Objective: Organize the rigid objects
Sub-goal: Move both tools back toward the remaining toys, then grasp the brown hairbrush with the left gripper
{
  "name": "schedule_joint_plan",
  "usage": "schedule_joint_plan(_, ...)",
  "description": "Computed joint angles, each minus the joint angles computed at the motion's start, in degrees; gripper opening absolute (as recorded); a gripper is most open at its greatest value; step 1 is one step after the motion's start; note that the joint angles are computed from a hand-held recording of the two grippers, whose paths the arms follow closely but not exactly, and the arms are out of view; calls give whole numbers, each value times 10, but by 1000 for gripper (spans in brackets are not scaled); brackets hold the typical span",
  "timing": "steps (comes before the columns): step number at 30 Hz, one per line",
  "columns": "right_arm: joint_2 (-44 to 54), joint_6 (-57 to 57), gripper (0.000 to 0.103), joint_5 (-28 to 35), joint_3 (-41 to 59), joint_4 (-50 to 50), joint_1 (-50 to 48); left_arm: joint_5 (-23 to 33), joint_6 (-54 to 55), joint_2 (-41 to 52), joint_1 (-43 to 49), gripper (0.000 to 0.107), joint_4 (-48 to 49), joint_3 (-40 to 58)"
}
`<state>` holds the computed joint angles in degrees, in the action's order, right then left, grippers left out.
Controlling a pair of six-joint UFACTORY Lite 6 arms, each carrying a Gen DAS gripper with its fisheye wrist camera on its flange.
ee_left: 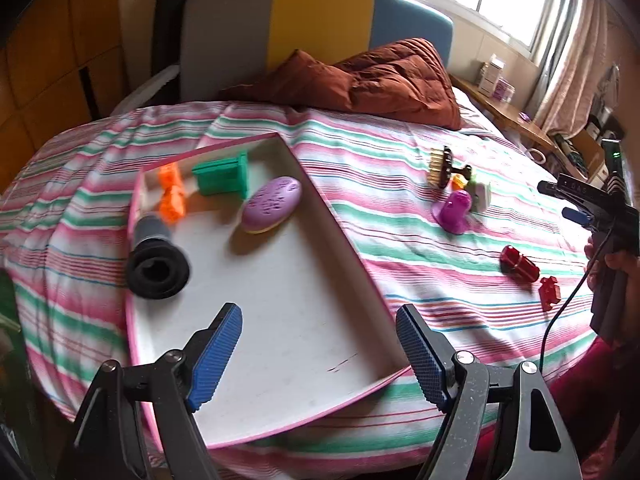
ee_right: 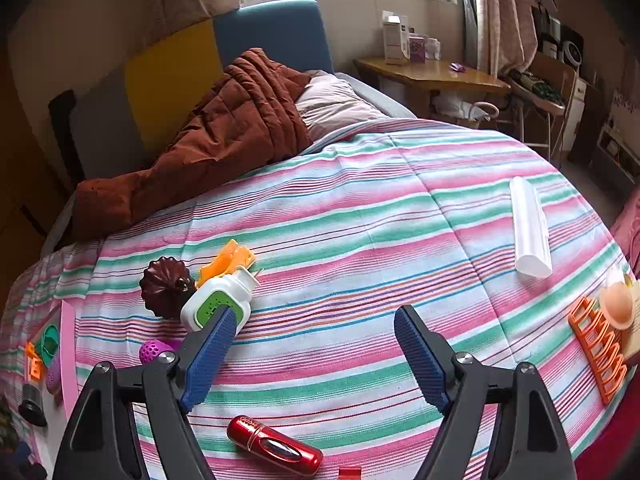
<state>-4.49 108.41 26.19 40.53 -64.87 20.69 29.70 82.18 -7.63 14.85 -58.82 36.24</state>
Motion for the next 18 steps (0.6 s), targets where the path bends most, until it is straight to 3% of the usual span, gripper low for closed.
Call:
schedule_joint_plan(9,19,-31,83,24,17,20,26,-49,-104,83,-169,82,19,105)
schedule_joint_plan(11,27,-38,83,26,24,21,30,-58,-123,119,-203,88,15,145)
schedule_joint_plan(18,27,-57,83,6,24,31,20,-42,-245,296,-271,88,53,339)
